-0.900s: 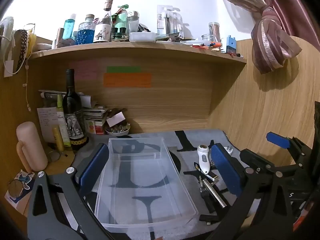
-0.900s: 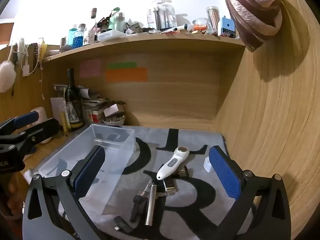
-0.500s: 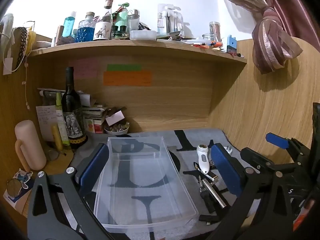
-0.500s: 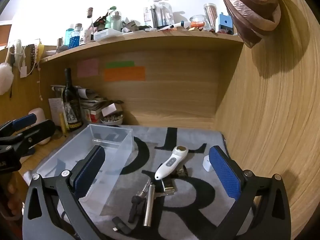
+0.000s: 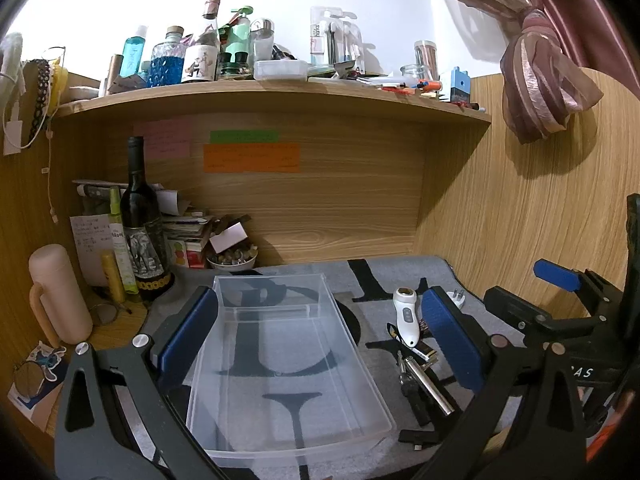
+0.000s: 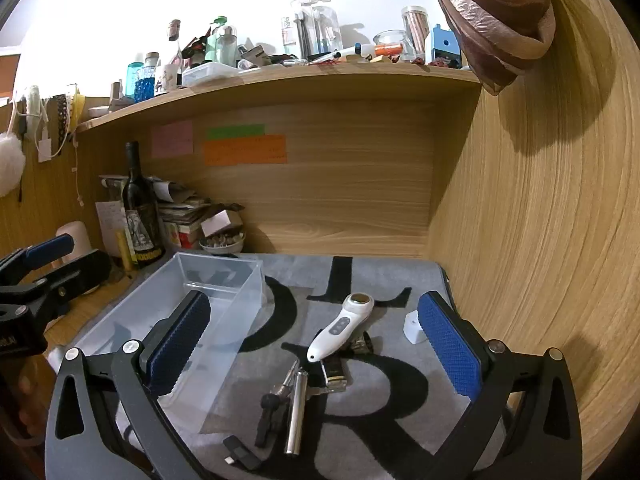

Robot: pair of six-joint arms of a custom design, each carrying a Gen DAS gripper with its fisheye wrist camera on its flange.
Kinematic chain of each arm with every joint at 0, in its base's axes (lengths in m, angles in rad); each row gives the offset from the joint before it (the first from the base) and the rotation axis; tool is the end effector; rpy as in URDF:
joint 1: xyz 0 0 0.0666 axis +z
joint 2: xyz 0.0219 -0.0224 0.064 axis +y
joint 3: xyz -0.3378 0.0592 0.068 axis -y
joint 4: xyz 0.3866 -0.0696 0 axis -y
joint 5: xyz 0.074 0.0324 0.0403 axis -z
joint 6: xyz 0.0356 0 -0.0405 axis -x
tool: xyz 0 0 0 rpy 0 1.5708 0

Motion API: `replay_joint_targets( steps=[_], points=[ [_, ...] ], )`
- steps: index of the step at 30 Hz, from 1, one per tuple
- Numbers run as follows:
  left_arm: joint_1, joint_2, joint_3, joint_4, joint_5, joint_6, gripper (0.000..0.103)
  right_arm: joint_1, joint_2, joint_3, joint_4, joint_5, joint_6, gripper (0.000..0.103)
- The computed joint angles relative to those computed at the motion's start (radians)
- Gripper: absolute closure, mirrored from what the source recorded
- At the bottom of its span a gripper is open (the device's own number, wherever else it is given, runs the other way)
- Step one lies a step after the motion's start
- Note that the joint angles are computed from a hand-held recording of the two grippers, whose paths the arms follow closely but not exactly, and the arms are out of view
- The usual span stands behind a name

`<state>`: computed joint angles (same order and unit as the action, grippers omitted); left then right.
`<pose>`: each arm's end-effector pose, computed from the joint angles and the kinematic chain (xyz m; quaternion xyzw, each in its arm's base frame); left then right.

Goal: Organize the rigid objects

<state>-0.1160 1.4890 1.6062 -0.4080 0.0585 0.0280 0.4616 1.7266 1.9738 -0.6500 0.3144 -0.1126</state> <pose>0.5469 -0.0662 0.4864 0.0527 0.8002 -0.0663 0.5937 0.5562 0.2639 0.5059 -0.0580 0.8265 0.0289 0.5593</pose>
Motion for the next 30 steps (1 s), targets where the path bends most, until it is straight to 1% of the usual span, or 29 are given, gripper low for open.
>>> replay_joint_targets(
  steps=[20,30],
  points=[
    [0.000,0.005,0.009,-0.007,0.004,0.001,0.000,0.007,-0.003,0.000,0.023,-0.001,0.014,0.000],
    [-0.003,0.006,0.013,-0.012,0.010,0.005,0.000,0.009,0.002,0.007,0.021,-0.001,0.015,0.000]
  ],
)
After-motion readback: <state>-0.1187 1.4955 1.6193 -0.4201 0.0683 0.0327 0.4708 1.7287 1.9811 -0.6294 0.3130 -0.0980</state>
